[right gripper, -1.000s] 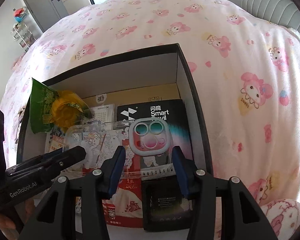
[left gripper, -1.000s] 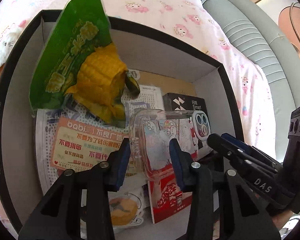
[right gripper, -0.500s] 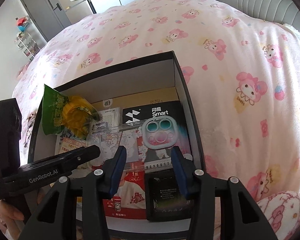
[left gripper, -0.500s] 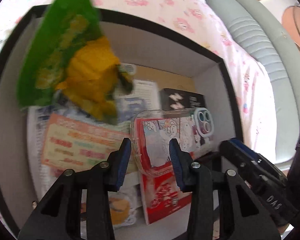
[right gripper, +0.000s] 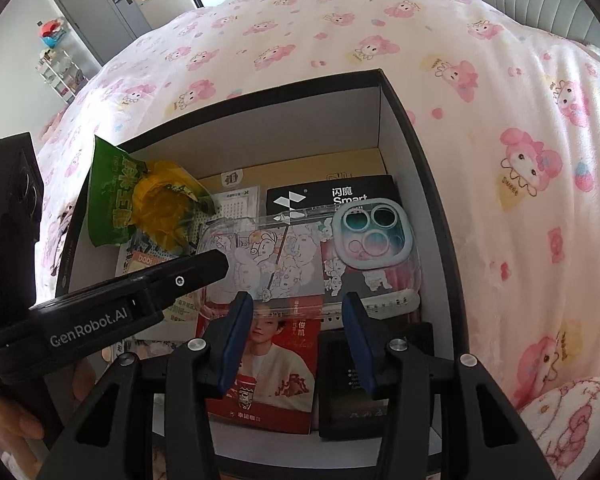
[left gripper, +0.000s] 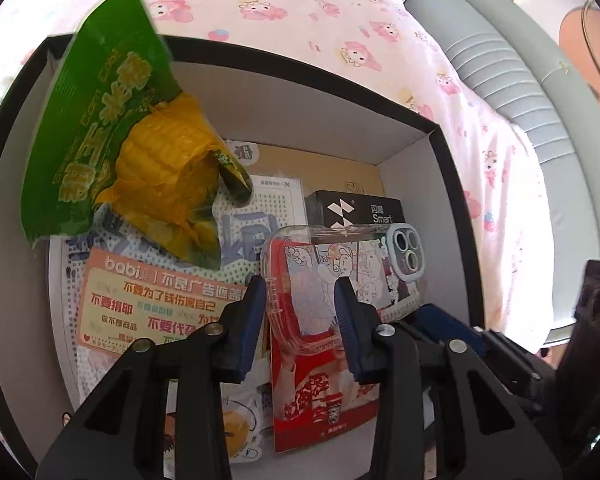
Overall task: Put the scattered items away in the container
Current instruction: 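Lower the phone case into the box and open the left tool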
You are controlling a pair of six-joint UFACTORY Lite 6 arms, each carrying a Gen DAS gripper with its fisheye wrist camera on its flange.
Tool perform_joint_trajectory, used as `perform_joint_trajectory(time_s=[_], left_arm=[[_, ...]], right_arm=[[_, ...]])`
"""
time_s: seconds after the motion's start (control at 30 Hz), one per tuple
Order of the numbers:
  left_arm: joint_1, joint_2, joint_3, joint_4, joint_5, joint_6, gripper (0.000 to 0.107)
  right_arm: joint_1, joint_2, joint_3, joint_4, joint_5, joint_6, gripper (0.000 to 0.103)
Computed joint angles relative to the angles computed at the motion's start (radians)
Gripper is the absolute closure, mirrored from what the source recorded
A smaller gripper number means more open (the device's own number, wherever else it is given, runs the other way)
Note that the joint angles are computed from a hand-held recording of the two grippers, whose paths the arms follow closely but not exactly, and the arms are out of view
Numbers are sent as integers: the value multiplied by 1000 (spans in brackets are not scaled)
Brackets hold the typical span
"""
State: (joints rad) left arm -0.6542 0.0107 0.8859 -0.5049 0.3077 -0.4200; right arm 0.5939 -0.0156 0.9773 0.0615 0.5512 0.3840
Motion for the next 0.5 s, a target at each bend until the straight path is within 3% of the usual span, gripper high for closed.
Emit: perform_joint_trajectory(time_s=[0.13,0.3,0.43,0.5], left_arm=[[-19,-46,-69,-75,8,8,72],[-41,-150,-166,-286,15,170,72],[-79,-136,-155,-289,15,144,72],[-94,-135,-162,-203,10,40,72]], right_arm=[[2,6,-3,5,4,-1,61],[-1,2,1,-2,8,8,61],[0,13,0,8,9,3,61],[-2,8,-2,6,12,3,61]])
